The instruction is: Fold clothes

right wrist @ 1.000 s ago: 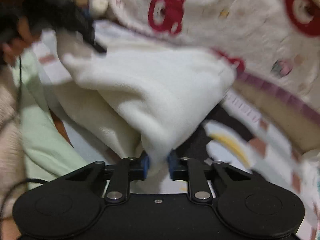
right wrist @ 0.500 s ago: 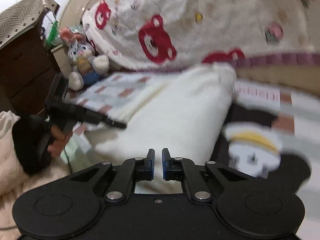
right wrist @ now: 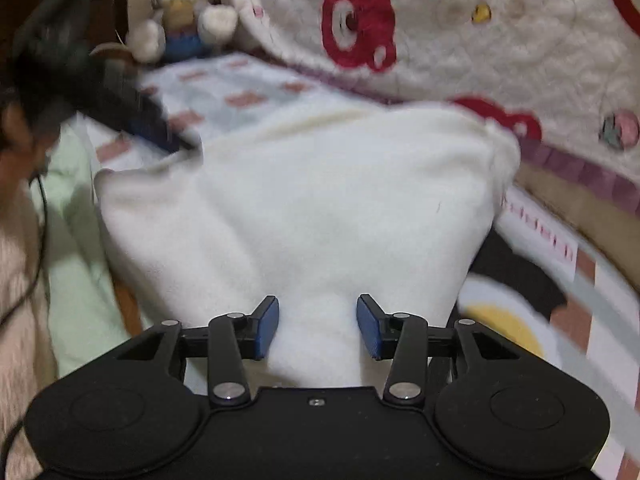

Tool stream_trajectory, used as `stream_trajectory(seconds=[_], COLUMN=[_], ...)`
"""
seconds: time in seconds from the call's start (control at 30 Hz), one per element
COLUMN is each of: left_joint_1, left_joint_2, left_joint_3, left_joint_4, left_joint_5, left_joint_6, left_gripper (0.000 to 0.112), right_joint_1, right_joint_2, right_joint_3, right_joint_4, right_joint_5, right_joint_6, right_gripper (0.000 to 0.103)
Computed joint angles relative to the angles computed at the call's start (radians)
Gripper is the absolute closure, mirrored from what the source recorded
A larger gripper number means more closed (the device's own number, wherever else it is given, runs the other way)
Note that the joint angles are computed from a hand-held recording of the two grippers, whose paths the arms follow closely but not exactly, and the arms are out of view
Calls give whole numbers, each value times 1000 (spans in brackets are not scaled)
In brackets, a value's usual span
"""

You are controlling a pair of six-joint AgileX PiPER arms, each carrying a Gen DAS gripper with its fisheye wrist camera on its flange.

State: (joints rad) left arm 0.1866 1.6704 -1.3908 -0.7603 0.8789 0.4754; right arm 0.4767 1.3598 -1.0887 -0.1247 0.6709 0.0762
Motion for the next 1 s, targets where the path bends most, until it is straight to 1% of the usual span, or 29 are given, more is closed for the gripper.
stream_trajectory(seconds=[0.03, 0.1, 0.13, 0.17, 0.23, 0.33, 0.4, 0.43, 0.47, 0.5, 0.53, 0.57, 0.6, 0.63, 0.67, 0.7, 0.73, 0.77, 0.8, 0.87, 0.93, 0.97, 1.0], left_joint_1=[44, 77, 64, 48, 15, -49, -120, -166, -212, -256, -293, -314, -319, -313, -294, -266, -234, -208, -197, -178, -182, -193, -212], left_joint_2=[21, 51, 46, 40, 16, -15, 34, 63, 98, 136, 177, 231, 279, 327, 354, 380, 388, 391, 410, 454, 496, 527, 542], left_joint_3=[-4, -12, -6, -3, 25, 69, -6, -70, -123, -175, -228, -297, -365, -425, -454, -469, -452, -435, -457, -516, -595, -651, -681], left_joint_4=[-90, -167, -154, -133, -137, -184, -124, -44, 56, 156, 256, 332, 368, 364, 320, 236, 136, 59, 22, -32, -58, -53, -18], left_joint_5=[41, 95, 83, 70, 45, 28, 22, 27, -8, -39, -80, -100, -85, -75, -66, -64, -67, -65, -43, 10, 62, 92, 92], left_joint_6=[25, 41, 50, 50, 108, 249, 239, 184, 123, 63, 14, -30, -88, -108, -122, -97, -44, 9, 35, 64, 82, 81, 69], left_gripper=[77, 77, 77, 76, 71, 66, 66, 66, 65, 65, 65, 65, 65, 65, 64, 61, 59, 58, 57, 56, 52, 48, 48], right_joint_1=[-16, -53, -65, -64, -52, -20, -20, -22, -28, -31, -34, -27, -25, -39, -72, -109, -157, -205, -246, -299, -333, -348, -360], right_joint_2=[-5, -12, -10, -8, -7, -30, -46, -53, -51, -35, -17, 11, 39, 75, 115, 144, 170, 195, 224, 296, 379, 422, 466], right_joint_3=[1, 1, -5, -6, -1, 33, 48, 53, 44, 15, -18, -70, -123, -193, -279, -347, -417, -486, -557, -687, -790, -823, -860], right_joint_4=[36, 114, 141, 142, 123, 89, 123, 141, 171, 196, 214, 207, 201, 216, 255, 299, 357, 405, 433, 431, 391, 371, 350], right_joint_5=[7, 25, 36, 39, 32, 9, 12, 16, 40, 86, 137, 202, 261, 332, 407, 456, 495, 512, 517, 502, 460, 433, 409], right_joint_6=[-31, -99, -110, -101, -69, 20, 10, -5, -55, -119, -179, -238, -283, -334, -384, -410, -431, -438, -433, -396, -344, -308, -268], right_gripper=[54, 54, 54, 54, 54, 53, 53, 53, 53, 52, 48, 48, 48, 48, 48, 51, 51, 51, 50, 47, 45, 45, 45])
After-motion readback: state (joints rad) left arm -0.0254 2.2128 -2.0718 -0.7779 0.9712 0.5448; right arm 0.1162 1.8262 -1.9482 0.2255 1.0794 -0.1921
